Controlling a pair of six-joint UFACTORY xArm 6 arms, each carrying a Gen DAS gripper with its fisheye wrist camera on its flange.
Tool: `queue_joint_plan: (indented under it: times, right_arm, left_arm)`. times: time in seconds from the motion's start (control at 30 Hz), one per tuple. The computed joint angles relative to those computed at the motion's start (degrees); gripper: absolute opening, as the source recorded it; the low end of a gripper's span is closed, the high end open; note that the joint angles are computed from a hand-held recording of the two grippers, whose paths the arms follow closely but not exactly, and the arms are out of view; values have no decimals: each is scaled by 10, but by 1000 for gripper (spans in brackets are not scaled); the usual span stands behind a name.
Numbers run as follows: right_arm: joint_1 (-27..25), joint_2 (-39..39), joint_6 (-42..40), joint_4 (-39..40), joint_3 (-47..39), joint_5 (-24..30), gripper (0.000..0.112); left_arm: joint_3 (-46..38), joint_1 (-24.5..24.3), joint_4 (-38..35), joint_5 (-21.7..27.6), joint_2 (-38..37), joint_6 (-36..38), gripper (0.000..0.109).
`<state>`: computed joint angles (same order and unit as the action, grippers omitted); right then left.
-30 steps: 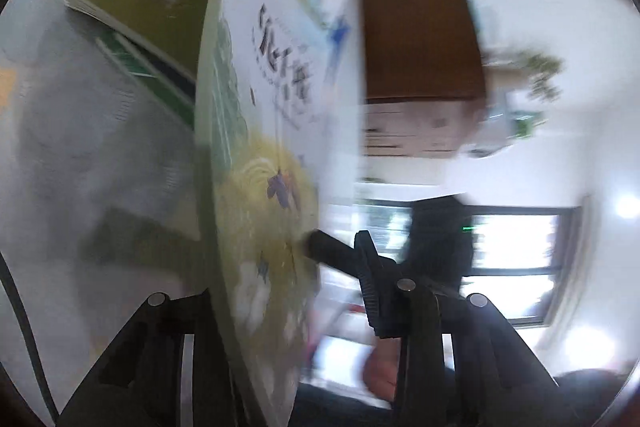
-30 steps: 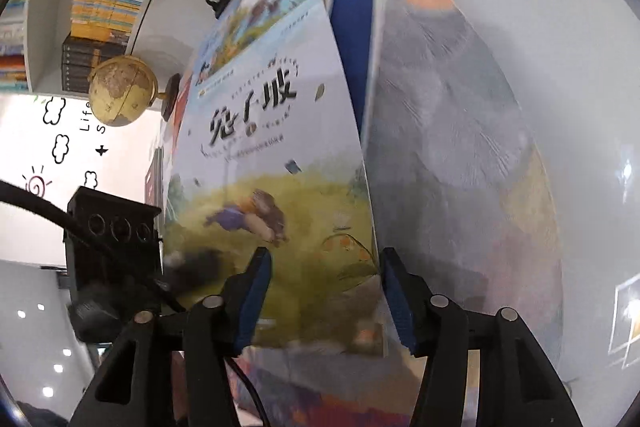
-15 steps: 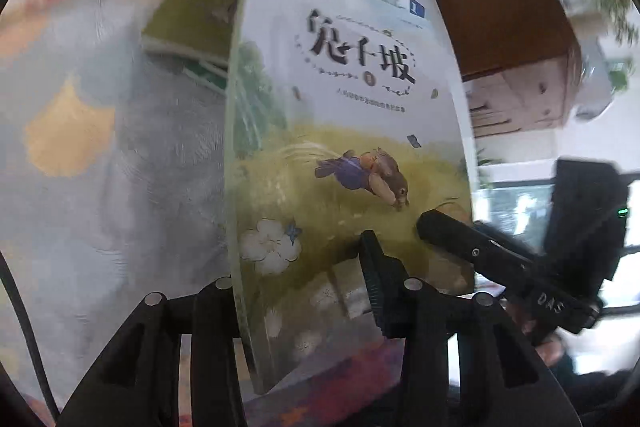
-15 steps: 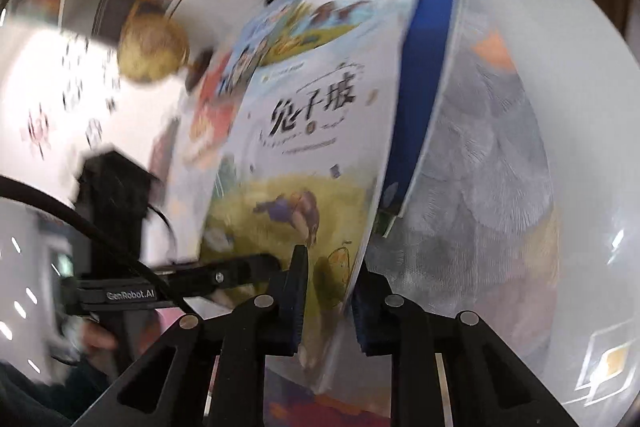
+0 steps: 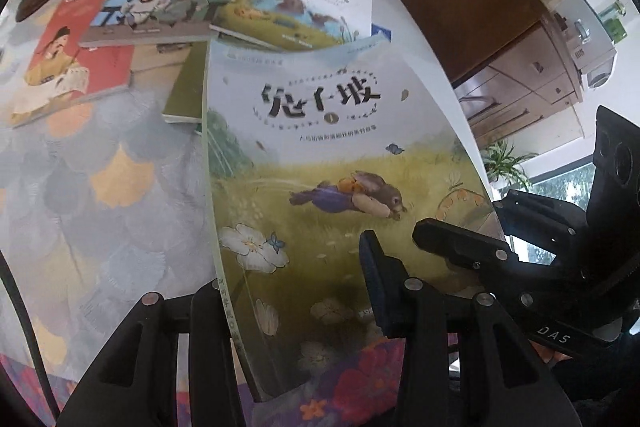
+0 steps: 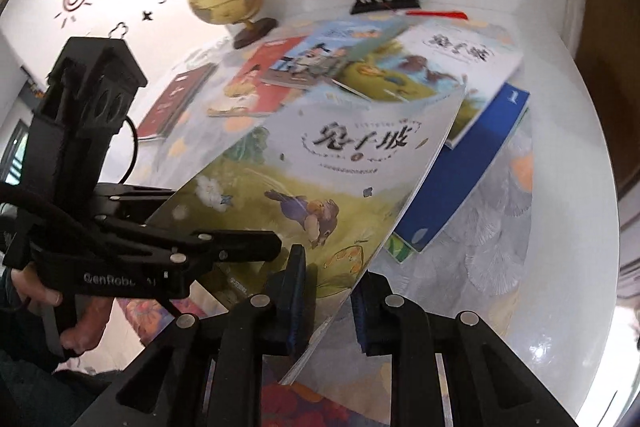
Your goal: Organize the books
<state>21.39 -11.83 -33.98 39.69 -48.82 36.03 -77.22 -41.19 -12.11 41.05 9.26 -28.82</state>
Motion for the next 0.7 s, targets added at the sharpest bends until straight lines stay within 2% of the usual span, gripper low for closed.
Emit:
queue_joint_plan:
  times: [0.23,0.37,0.5,0.7]
  right_arm:
    - [33,-15,15,-24,-20,-6,20]
    - [77,11,48,-54,-63,-35,20]
    - [132,70,105,-96,-134,-71,20]
    - [213,215,208,-163,-308,-89,20]
  left_arm:
    - [61,18,18,-36,-66,-12,39]
    - [113,51,24,-55,-123,-2,39]
    - [173,106,4,-63,-195,54,39]
    - [243,235,-53,-37,-292,179,39]
